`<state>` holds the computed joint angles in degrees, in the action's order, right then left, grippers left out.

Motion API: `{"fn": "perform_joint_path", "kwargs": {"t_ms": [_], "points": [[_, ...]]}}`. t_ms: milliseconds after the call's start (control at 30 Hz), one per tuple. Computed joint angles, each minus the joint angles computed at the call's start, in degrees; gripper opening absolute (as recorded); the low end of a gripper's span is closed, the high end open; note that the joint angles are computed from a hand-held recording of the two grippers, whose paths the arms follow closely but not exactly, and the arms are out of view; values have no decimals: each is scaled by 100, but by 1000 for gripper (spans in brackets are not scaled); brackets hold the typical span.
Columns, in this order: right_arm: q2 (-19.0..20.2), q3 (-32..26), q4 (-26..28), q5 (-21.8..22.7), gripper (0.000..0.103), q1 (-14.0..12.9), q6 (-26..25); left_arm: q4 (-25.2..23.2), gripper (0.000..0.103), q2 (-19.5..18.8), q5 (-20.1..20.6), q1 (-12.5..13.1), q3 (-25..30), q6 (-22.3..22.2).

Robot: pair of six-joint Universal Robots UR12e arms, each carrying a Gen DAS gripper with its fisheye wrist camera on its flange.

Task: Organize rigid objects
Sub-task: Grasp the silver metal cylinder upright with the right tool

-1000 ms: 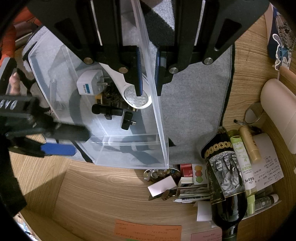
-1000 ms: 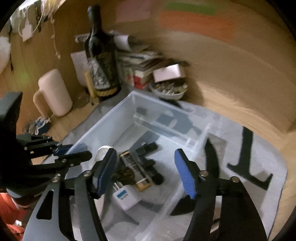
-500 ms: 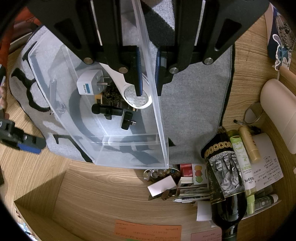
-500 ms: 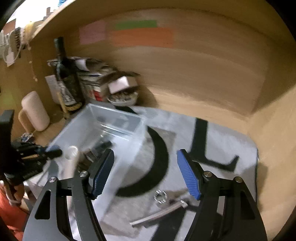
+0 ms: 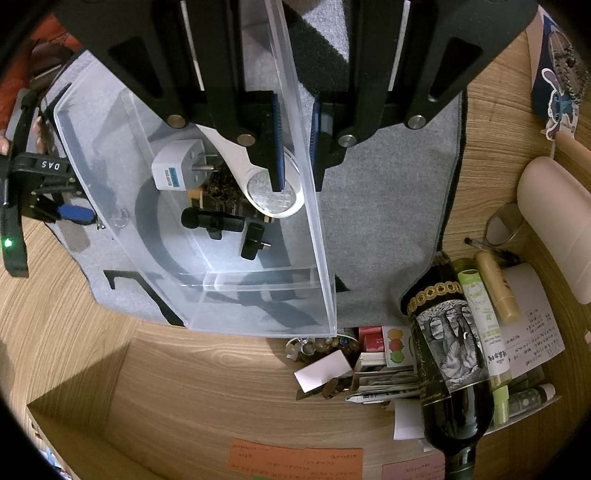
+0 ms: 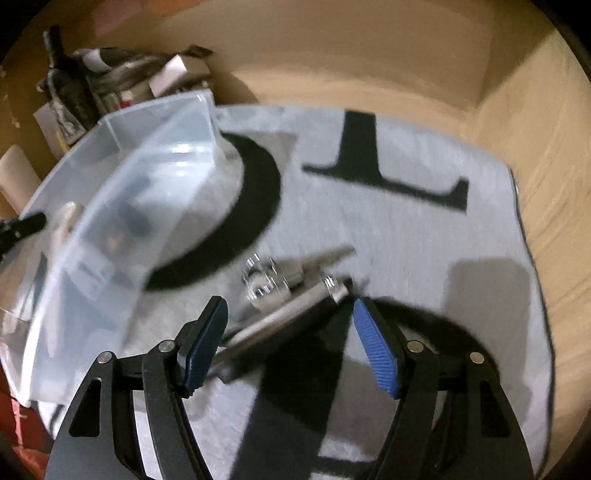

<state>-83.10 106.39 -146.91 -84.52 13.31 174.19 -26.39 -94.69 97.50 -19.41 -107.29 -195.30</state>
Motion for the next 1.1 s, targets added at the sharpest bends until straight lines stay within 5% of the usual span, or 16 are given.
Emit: {"fn": "perform_joint_path", "kwargs": {"t_ms": [267, 500, 733, 1100], "points": [[-189, 289, -260, 2, 57, -95, -66, 7, 12, -3, 21, -14, -7, -13], [-213, 432, -668, 7, 14, -164, 204, -4, 12, -6, 26, -19, 0, -5], [-232, 355, -853, 243, 14, -233, 390, -1, 12, -5, 26, -19, -2, -12], [-249, 119, -1900, 632, 14, -107, 287, -2, 12, -5, 25, -20, 0, -10]]}}
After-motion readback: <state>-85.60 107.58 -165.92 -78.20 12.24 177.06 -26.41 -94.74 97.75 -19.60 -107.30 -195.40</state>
